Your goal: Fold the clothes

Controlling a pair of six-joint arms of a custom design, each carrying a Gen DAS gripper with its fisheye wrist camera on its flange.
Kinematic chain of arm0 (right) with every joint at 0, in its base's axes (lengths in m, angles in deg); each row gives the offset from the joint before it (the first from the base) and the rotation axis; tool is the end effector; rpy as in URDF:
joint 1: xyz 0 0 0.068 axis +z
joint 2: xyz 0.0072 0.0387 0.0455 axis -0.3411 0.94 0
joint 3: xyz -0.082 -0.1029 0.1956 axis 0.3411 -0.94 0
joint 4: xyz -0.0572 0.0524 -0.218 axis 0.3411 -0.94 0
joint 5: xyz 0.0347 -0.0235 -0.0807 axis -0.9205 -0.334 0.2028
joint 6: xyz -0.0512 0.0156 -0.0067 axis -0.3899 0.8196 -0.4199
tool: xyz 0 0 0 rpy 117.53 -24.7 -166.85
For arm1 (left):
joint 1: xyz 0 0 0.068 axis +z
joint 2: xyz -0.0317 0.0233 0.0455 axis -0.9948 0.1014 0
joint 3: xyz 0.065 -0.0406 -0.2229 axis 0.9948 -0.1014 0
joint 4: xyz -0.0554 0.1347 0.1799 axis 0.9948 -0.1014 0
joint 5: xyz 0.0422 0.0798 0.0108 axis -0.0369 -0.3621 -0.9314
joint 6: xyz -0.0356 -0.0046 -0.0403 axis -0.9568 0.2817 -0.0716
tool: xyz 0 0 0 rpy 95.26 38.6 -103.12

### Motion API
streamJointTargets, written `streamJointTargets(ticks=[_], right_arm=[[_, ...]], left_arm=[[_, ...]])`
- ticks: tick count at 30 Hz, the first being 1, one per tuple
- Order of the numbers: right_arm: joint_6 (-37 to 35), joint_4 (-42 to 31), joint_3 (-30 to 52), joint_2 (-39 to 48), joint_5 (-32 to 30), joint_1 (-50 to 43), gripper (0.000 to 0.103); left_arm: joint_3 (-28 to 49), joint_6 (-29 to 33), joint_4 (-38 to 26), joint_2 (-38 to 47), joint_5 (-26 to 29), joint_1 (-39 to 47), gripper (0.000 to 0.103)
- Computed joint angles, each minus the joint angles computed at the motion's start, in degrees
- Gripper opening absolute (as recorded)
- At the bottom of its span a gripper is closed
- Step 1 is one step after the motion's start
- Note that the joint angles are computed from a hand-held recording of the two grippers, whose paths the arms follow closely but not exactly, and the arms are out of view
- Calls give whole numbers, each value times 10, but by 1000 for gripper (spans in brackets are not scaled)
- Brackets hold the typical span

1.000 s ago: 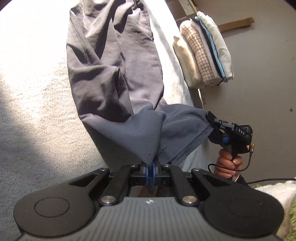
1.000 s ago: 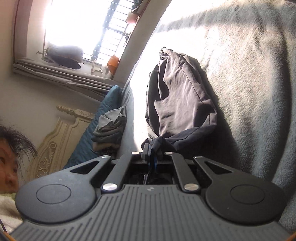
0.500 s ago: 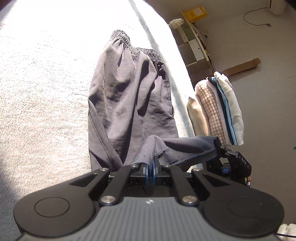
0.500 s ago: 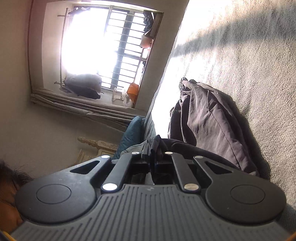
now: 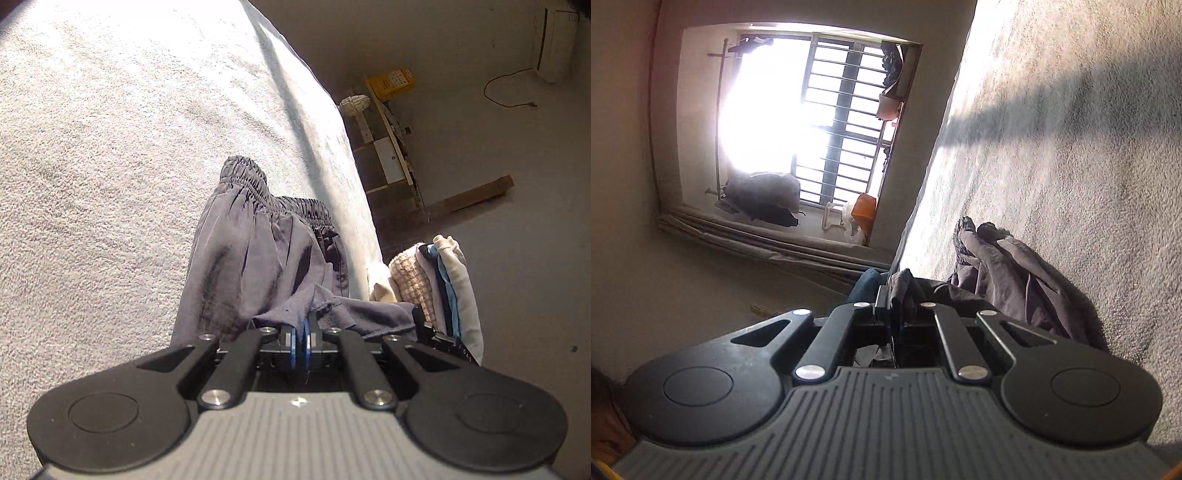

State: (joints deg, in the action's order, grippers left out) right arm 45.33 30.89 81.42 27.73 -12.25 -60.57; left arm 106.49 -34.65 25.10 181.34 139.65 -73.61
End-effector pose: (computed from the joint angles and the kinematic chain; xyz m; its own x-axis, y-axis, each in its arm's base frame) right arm 0.2082 -0.1329 0.1565 -0.5949 0.7695 -0.2324 -0.0874 0.2255 0.9703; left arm 0.2964 0.0236 0.1723 -0.9417 -0.2130 -0.2606 0.1188 0.5140 -0.8495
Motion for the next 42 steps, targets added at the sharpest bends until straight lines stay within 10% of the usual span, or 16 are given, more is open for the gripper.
streamJointTargets(ticks=[13, 20, 25, 29, 33, 38, 42], right_arm=[[163, 195, 124, 251, 61, 62, 8], [237, 285, 140, 297, 71, 57, 58], [208, 258, 115, 244, 90, 52, 63], [81, 116, 94, 118, 90, 65, 63], [-247, -294, 154, -54, 134, 123, 63], [-559, -590, 240, -151, 295, 260, 56], [-767, -710, 323, -136, 455, 398, 49]], left_arm=[[-20, -296, 284, 121, 99, 28, 33], [-61, -409, 443, 127, 107, 35, 45], [-74, -419, 468, 106, 109, 45, 46], [-9, -238, 245, 72, 121, 60, 47], [109, 120, -135, 50, 60, 82, 47], [133, 410, -389, -10, -53, 137, 45], [54, 531, -425, -93, -123, 172, 45]])
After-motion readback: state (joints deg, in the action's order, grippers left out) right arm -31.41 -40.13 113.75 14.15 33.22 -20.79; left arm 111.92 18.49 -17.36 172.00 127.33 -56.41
